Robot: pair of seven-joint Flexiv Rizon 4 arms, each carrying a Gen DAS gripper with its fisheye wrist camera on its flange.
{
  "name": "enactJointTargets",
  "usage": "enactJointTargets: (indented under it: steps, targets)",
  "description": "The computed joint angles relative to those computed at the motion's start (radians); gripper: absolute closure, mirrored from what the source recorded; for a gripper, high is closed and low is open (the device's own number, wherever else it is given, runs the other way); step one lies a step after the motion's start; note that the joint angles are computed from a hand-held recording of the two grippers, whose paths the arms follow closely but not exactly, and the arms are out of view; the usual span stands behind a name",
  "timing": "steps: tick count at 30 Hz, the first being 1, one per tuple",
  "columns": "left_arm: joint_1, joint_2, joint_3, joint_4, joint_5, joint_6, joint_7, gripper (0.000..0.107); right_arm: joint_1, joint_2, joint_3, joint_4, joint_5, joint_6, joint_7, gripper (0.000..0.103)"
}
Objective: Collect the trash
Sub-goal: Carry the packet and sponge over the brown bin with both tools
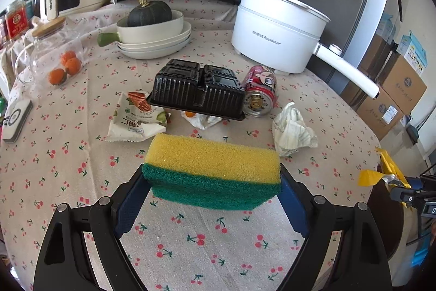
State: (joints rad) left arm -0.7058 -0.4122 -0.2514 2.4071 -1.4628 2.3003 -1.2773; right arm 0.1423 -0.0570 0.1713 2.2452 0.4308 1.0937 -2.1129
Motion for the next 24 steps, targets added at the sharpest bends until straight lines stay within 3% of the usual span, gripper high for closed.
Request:
enactJointTargets:
  steps: [6, 24]
  targets:
    - [-0.032, 0.008, -0.044, -0.065, -0.062, 0.022, 0.083, 0.017, -0.033, 0.043, -0.03, 0.001, 0.05, -0.031, -0.062, 0.049]
    - [-0.089, -0.09, -0.088, -0.282, -0.008, -0.035, 0.235, 0.017, -0.155, 0.052, -0.138, -0.018, 0.093, -0.075, -0.143, 0.049]
